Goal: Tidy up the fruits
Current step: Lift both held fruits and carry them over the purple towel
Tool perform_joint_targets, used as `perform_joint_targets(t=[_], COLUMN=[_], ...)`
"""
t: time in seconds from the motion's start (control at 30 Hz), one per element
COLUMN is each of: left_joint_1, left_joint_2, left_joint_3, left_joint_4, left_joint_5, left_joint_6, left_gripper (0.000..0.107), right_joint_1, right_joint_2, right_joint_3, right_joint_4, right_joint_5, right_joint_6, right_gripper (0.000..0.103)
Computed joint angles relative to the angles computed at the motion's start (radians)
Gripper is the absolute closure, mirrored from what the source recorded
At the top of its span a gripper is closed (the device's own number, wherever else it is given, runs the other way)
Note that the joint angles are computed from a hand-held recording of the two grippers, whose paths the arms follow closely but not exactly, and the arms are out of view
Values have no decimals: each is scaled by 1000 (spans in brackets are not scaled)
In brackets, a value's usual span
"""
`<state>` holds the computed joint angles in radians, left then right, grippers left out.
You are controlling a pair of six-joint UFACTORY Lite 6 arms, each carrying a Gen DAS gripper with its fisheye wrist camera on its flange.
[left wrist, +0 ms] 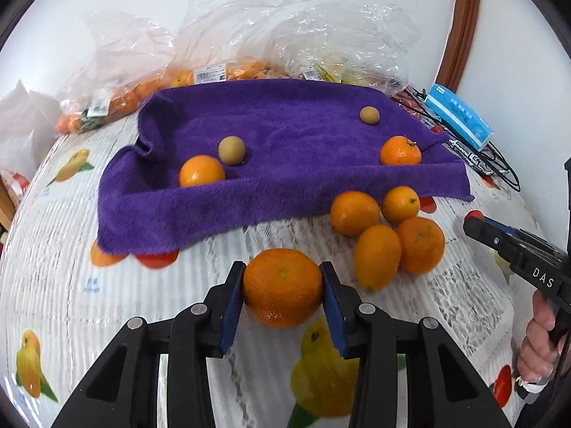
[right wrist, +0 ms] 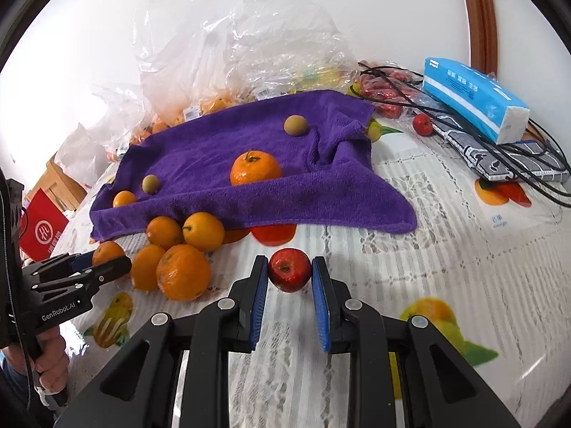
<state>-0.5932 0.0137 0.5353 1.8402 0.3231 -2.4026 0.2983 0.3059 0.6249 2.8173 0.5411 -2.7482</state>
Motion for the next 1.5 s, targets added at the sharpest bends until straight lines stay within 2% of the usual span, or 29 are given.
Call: perform_joint_targets(t=[0.17, 0.47, 0.57, 0.67, 0.83, 1.03, 1.27, 1.5], left_joint_1=[-29, -53, -44, -8, 37, 138, 187, 249], left_joint_2=[-103, -331, -360, -363, -306, -182, 14, 149], left_joint_3=[-57, -39, 2, 40, 107, 195, 338, 354], left_joint_4=[-108, -532, -612, -633, -560, -419, -252, 65], left_joint_5=[17, 100, 139, 130, 120, 29, 54, 49], left_joint_6=[73, 555, 665, 718, 670, 554, 436, 95], left_gripper=[67, 68, 67, 67, 67, 67, 67, 67], right_joint_1=[25, 107, 123, 132, 143, 159, 134, 103], right_joint_2=[-98, -337, -392, -408, -376, -274, -96, 70], right_joint_3=[-65, -85, -63, -20, 67, 191, 389, 523], right_joint_4=[25, 198, 226, 241, 240, 276, 143, 26], right_joint_5=[-29, -171, -214, -252, -275, -280, -290, -265], right_joint_6=[-2, -121, -139, -150, -147, -188, -75, 22], right_gripper=[78, 78, 78, 78, 78, 78, 78, 78])
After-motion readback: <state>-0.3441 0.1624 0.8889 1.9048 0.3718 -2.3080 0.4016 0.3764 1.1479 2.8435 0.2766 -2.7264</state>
